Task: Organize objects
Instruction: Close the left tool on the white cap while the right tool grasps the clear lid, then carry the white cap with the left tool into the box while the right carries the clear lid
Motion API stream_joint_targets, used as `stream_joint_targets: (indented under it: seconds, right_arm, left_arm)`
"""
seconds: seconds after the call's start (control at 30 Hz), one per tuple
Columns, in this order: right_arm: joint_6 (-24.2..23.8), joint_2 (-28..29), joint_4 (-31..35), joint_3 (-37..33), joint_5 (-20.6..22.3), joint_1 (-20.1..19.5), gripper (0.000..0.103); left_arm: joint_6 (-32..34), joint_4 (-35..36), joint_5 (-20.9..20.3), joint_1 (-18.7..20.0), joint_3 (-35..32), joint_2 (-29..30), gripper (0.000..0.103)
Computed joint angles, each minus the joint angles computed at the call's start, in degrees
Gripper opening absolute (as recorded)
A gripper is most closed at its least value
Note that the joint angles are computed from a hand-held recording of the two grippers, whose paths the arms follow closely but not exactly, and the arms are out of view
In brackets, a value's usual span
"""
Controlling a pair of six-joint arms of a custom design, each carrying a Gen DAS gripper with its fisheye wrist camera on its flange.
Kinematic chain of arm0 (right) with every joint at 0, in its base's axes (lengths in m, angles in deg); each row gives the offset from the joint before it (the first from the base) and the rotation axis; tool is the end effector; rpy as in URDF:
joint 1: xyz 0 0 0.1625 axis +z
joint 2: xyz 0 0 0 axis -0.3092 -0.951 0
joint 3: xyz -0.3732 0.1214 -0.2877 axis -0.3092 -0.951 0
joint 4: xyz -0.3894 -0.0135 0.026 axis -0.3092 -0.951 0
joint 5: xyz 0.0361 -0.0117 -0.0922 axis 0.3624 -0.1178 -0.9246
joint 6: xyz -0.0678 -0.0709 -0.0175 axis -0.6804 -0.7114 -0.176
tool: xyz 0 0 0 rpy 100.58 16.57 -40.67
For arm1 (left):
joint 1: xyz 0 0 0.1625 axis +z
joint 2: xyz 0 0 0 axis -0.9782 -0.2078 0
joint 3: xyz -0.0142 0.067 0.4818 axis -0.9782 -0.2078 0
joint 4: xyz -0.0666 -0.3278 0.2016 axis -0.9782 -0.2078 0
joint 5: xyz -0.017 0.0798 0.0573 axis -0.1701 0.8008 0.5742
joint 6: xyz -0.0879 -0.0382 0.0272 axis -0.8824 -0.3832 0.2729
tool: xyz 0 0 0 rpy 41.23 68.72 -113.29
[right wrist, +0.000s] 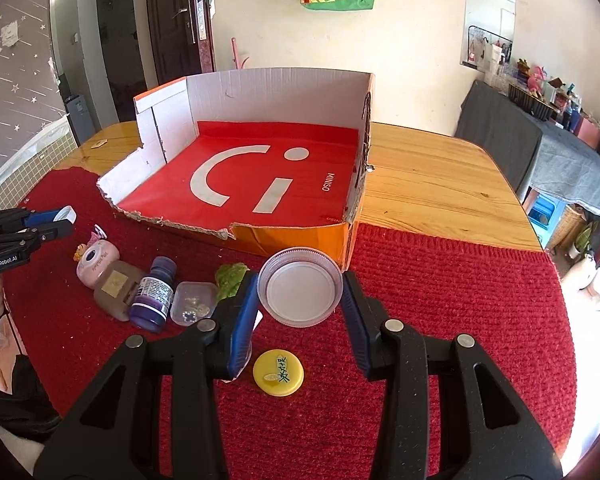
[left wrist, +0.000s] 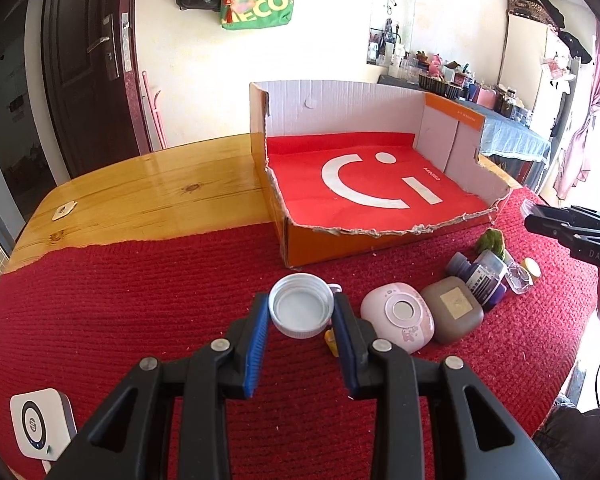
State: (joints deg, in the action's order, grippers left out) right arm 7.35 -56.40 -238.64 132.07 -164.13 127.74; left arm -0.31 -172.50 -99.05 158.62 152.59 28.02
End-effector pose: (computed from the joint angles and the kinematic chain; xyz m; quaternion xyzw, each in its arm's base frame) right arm 0.2896 -0.6278 0.0154 0.1927 -0.8252 0.3601 0.3901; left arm 0.0311 -0.7396 0.3087 0.4668 0.8488 -0.1858 0.1645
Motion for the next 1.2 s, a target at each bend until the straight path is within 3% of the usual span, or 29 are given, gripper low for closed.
stream_joint_targets:
  seconds: [0.23, 0.37, 0.57, 0.83, 1.2]
  right_arm:
    - [-0.6, -0.89, 0.58, -0.63, 0.97, 0.74, 0.039]
    - [-1.02, -1.44, 5.12, -3.6, 1.33, 0.98, 0.039]
    - [-1.48, -1.33, 17.76, -10.22, -0.54, 0.45, 0.039]
    - [2.23, -0.8, 37.17, -17.8, -2.77, -1.22, 0.039]
    - [7.51, 0.57, 59.4, -25.85, -3.76, -1.87, 0.039]
  left_arm:
    - [-0.48, 2.36, -0.57, -1.73, -1.61, -0.35, 0.033]
    - [-1.48, 8.53, 0.06, -3.39, -6.07, 1.56, 0.033]
    - [-1.4, 16.92, 4.21, -5.55, -12.74, 6.0, 0.033]
    - [-0.76, 25.52, 10.39, -6.88, -19.54, 11.33, 0.033]
    - [1.48, 31.64, 16.01, -7.39, -24.41, 15.26, 0.033]
